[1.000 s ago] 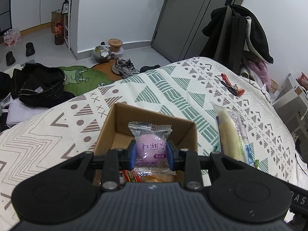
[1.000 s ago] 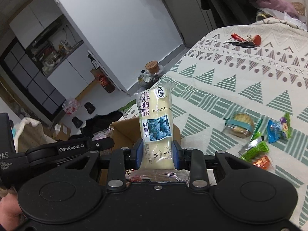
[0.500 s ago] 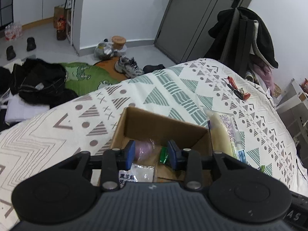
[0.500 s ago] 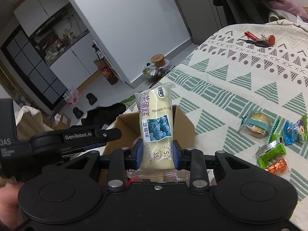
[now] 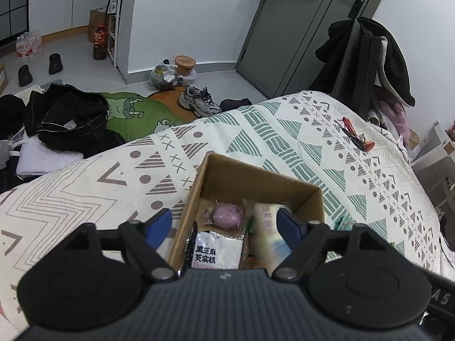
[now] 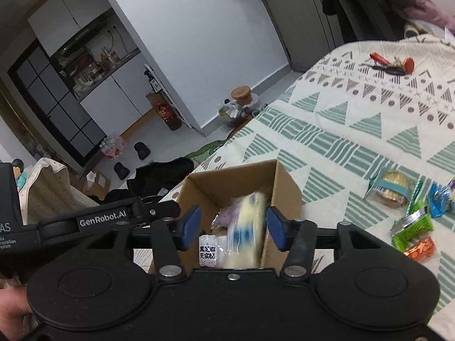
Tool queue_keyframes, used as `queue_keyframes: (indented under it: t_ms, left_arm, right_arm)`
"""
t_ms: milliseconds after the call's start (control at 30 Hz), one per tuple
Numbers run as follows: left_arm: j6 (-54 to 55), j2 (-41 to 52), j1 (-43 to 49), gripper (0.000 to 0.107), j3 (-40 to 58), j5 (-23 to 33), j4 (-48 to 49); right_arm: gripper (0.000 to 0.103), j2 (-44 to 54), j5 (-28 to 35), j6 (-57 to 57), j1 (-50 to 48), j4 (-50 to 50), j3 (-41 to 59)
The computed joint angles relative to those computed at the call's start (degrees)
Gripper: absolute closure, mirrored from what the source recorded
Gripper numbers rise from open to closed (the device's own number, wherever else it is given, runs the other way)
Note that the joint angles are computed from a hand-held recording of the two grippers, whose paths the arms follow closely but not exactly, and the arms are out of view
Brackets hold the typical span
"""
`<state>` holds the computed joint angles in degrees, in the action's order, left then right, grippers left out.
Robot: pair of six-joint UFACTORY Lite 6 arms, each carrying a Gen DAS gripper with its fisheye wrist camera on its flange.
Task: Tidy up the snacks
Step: 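Open both tools to drop the pink pack and cake pack into the box, then move both tools back toward the remaining candies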
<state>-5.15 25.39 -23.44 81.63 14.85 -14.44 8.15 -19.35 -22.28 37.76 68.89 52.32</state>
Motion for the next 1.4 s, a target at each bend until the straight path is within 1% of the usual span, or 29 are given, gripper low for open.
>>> queue_keyframes:
  t_ms: [67, 167, 233, 300, 400, 467, 500, 533, 600, 633, 800, 900, 1067, 1233, 1300, 1400]
  left_arm:
    - [-3.5, -0.6, -0.7, 0.022, -0.3, 0.7, 3.7]
    - [-8.4, -1.8, -1.6, 0.02, -0.6, 2.1, 8.4]
    - [-12.7, -3.0, -2.7, 0.018, -1.3, 2.6, 12.3]
    - [-16.0, -4.4, -3.9, 0.017, -2.1, 2.8, 15.3]
    - [-19.6, -5.5, -5.4, 0.016, -2.6, 3.7, 18.2]
    - [-23.4, -6.5, -6.7, 0.011, -3.2, 3.8, 21.5]
    - [-25.3, -7.0, -7.5, 0.01, -3.6, 3.8, 23.1]
    - [-26.8, -7.4, -8.2, 0.009, -3.7, 3.9, 24.3]
    - [-30.5, -8.1, -9.9, 0.006, -3.6, 4.5, 27.9]
    - [-32.0, -8.2, -10.7, 0.004, -3.4, 4.9, 29.4]
    - [-40.5, -9.4, -14.7, 0.004, -3.0, 6.5, 37.3]
    - [-42.0, -9.1, -16.6, 0.004, -2.0, 7.8, 37.7]
    - [-47.1, -8.8, -19.9, 0.004, -0.5, 10.8, 42.0]
    - [-52.0, -8.1, -23.7, 0.004, 1.6, 14.2, 46.4]
    - [-54.2, -7.3, -25.3, 0.004, 3.2, 16.4, 48.2]
    - [-56.5, -6.5, -27.6, 0.004, 4.9, 18.5, 50.2]
  right_arm:
    - [0.049, -1.6, -0.3, -2.4, 0.2, 2.6, -1.1]
    - [0.04, -4.5, -1.5, -5.0, 0.5, 6.1, -3.2]
    - [0.031, -6.6, -2.4, -9.1, 0.7, 10.2, -4.5]
    - [0.024, -9.2, -2.8, -11.2, 0.8, 12.3, -6.3]
    - [0.018, -13.1, -2.7, -15.6, 0.7, 16.2, -8.7]
    - [0.013, -15.5, -3.0, -20.1, 0.7, 20.2, -9.9]
    - [0.007, -16.5, -3.3, -22.2, 0.7, 21.9, -10.3]
    - [0.005, -17.7, -3.6, -24.6, 0.8, 24.2, -11.0]
    - [0.003, -20.3, -4.1, -28.5, 0.7, 27.6, -12.4]
    - [0.0, -21.7, -4.2, -29.9, 0.5, 28.9, -13.2]
    - [0.0, -28.2, -3.9, -39.6, -1.2, 37.0, -16.6]
    - [0.0, -31.4, -4.6, -47.7, -2.1, 43.8, -18.1]
    - [0.0, -38.8, -4.2, -58.9, -4.2, 51.5, -22.1]
    - [0.0, -46.9, -1.1, -71.5, -10.0, 61.7, -26.5]
    - [0.0, -50.5, 0.8, -80.8, -13.5, 69.6, -28.3]
    - [0.0, -55.7, 1.6, -94.8, -18.0, 81.7, -30.6]
